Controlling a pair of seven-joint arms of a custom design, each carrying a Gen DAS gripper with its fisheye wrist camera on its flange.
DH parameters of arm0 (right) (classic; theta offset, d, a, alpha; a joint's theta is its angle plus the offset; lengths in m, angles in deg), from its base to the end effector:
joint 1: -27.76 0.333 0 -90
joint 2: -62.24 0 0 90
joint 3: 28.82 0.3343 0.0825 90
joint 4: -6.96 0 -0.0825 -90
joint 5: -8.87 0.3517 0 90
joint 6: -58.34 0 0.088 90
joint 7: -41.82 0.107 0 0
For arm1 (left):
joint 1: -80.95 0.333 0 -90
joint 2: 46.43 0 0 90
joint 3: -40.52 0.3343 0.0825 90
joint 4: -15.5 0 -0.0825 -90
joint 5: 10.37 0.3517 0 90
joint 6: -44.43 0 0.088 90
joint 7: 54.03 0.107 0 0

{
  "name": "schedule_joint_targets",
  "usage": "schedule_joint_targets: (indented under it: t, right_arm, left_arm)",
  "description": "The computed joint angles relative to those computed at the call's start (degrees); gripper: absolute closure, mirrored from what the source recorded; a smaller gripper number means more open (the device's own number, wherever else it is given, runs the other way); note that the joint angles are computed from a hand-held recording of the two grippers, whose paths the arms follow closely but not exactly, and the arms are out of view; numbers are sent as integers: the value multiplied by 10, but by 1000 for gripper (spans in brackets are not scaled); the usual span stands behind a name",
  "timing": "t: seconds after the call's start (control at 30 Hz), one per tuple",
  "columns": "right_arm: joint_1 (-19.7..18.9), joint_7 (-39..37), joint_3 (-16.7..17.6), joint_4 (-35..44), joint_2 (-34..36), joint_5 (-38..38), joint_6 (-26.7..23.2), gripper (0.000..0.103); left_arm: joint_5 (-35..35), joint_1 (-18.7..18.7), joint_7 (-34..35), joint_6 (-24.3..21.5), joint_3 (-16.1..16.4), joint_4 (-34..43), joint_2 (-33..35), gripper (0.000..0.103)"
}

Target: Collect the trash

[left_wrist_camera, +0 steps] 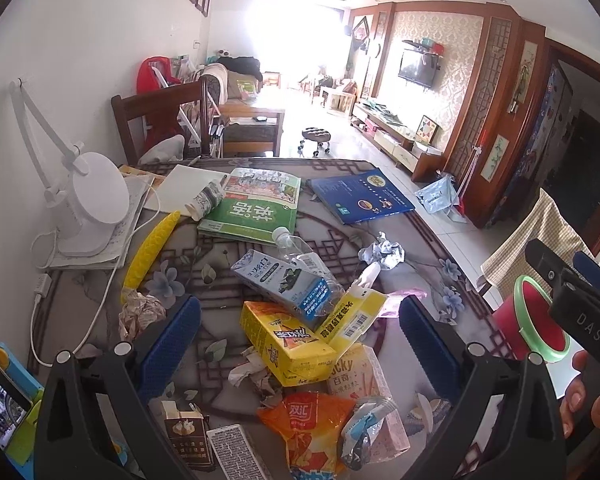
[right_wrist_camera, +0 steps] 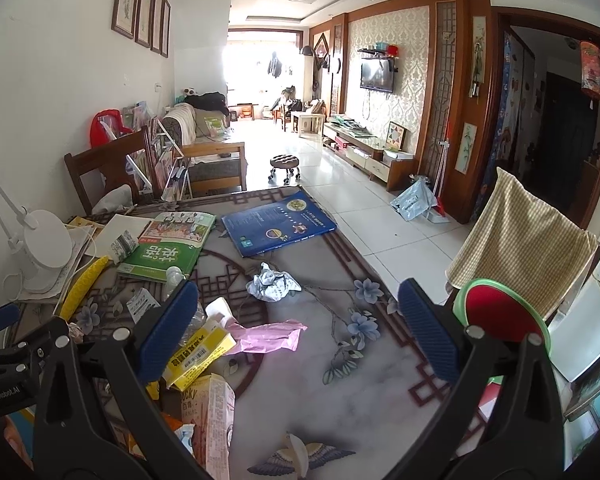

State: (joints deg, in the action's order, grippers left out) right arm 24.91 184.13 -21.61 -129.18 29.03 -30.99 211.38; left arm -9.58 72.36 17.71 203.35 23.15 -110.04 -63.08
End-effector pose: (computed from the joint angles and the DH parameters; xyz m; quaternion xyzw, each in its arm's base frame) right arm 0.3824 0.0623 0.6483 -0.5040 0.7114 -0.3994 0.2834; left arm 0.4274 -0.2309 0.6326 -0.5845 0.6950 -0.3655 0.2046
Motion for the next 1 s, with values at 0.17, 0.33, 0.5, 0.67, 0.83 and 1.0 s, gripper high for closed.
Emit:
schedule_joint_targets:
  t: [0.17, 0.33, 0.5, 0.67, 0.83, 1.0]
  right_arm:
    - [-4, 8, 3, -5, -6, -1, -6, 4]
    - [-6, 14, 6, -5, -7, -5, -10, 4]
    - [-7, 17, 5, -6, -8, -10, -9, 4]
    - [-8, 18, 6, -1, -5, -16, -11, 4]
    - [-10, 21, 6, -1, -4, -20, -11, 4]
    - [-9, 23, 2, 0, 0, -18, -14, 4]
  left_arm:
    - [-7, -7, 9, 2, 2, 2, 2, 8]
    - [-8, -8, 11, 4, 2, 1, 3, 8]
    - [-7, -8, 10, 9, 0, 5, 5, 8]
    - [-11, -11, 15, 13, 2, 10, 10, 8]
    - [-14, -14, 22, 12, 3, 15, 15, 8]
    - [-16, -15, 25, 10, 5, 18, 19, 8]
